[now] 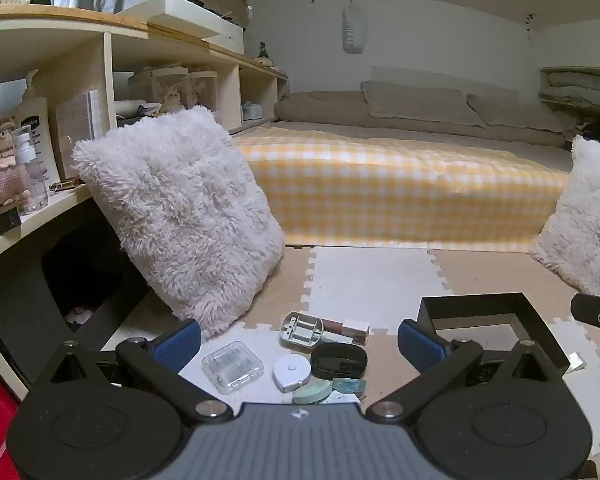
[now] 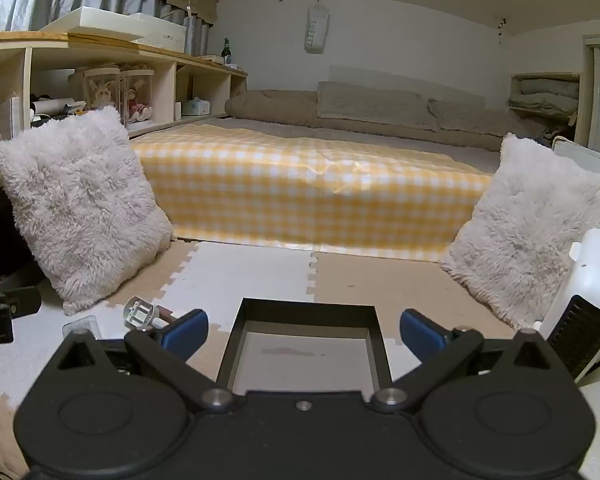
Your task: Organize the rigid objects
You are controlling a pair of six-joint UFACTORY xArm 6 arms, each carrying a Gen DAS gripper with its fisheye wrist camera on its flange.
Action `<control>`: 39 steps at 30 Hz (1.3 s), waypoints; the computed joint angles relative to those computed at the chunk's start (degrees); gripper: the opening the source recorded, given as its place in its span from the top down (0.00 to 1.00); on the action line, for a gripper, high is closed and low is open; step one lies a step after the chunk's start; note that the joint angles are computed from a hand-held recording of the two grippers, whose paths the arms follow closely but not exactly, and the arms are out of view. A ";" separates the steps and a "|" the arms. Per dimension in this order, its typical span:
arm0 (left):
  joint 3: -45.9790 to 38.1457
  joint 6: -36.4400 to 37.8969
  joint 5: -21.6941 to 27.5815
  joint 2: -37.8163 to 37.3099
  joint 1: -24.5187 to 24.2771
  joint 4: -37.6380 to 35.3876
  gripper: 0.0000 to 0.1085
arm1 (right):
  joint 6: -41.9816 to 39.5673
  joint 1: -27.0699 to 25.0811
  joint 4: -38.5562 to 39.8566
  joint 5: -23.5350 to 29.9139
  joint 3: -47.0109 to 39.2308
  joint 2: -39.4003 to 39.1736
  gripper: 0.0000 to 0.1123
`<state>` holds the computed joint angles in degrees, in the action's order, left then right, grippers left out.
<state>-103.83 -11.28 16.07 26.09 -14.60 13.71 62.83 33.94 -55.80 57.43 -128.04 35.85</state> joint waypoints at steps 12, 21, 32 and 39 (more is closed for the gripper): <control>-0.02 -0.02 0.29 -0.09 -0.06 -0.04 0.05 | 0.59 -0.14 -0.37 -0.46 1.82 -1.11 0.08; -0.06 0.07 0.44 -0.09 -0.12 -0.21 0.05 | -0.17 0.13 -0.16 0.32 -0.07 0.01 0.08; -0.15 0.22 0.60 -0.05 -0.12 -0.40 0.05 | 0.05 0.08 -0.28 0.28 -0.05 0.01 0.08; -0.16 0.46 0.59 -0.05 -0.10 -0.64 0.05 | 0.07 0.05 -0.38 0.27 0.21 -0.17 0.08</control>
